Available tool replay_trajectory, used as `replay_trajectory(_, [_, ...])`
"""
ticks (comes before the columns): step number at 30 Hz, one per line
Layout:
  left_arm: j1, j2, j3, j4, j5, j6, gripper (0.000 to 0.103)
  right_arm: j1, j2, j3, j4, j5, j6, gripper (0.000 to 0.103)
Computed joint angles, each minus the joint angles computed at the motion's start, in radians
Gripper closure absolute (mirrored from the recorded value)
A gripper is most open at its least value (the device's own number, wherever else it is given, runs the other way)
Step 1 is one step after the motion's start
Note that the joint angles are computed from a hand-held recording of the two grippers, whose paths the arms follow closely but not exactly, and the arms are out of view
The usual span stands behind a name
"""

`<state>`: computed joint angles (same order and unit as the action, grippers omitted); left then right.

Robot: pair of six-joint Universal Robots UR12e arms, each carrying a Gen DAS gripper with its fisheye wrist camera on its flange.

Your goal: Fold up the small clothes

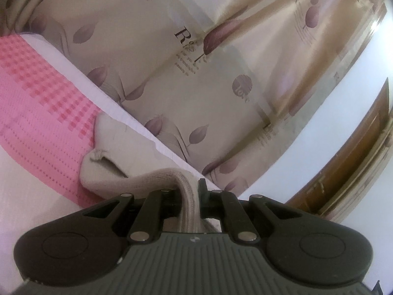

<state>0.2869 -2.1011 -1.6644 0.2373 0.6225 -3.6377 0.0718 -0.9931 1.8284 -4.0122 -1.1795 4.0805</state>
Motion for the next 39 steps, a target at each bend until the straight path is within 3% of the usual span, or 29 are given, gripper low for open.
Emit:
replay_trajectory(23, [-0.035, -0.054, 0.133, -0.013, 0.093, -0.069, 0.094, -0.023, 0.032, -0.123, 0.070, -0.031, -0.014, 0.089])
replay_trajectory(39, [-0.057, -0.098, 0.207, -0.041, 0.150, -0.060, 0.094, -0.029, 0.069, -0.205, 0.121, -0.060, -0.009, 0.089])
